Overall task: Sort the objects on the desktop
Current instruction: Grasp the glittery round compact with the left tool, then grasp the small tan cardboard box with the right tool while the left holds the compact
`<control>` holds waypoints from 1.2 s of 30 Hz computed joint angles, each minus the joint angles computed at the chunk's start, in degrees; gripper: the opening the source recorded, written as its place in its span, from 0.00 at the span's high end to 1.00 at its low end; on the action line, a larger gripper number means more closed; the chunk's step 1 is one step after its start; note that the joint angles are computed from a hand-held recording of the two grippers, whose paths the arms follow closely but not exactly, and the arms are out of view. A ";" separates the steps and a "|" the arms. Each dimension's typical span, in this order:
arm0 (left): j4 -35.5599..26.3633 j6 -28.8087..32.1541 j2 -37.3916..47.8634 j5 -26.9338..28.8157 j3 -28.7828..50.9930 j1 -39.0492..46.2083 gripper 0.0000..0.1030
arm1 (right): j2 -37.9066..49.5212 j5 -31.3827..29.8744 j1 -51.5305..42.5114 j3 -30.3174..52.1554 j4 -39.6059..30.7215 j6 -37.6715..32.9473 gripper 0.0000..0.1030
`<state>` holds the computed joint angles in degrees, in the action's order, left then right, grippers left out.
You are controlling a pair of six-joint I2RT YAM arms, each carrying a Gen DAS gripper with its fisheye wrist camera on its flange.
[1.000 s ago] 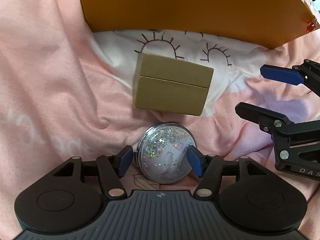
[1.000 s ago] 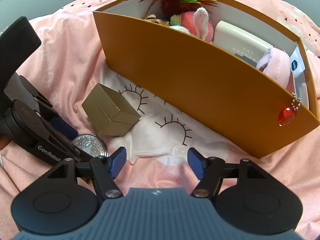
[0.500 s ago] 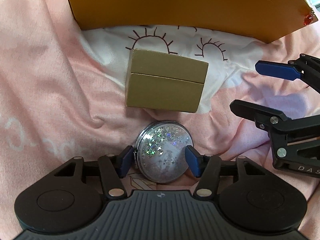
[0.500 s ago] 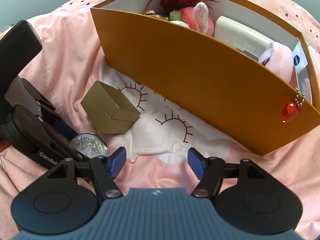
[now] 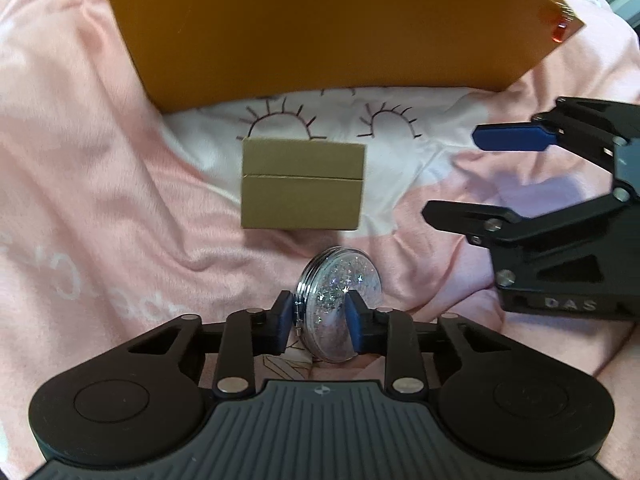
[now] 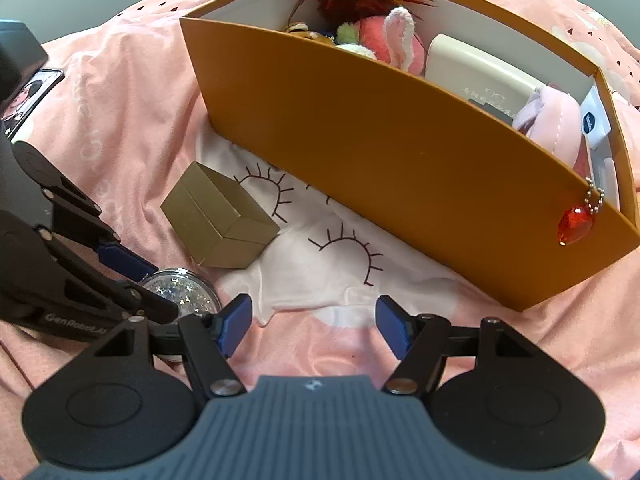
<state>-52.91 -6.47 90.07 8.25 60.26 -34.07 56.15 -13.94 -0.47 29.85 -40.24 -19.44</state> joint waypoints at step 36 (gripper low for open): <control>4.85 -7.43 -1.67 1.72 -0.59 1.03 0.85 | -0.78 -5.69 4.00 1.65 -0.43 -10.10 0.42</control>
<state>-48.05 -13.90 88.40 9.97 59.67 -33.04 55.37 -19.62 3.53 31.50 -40.67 -29.54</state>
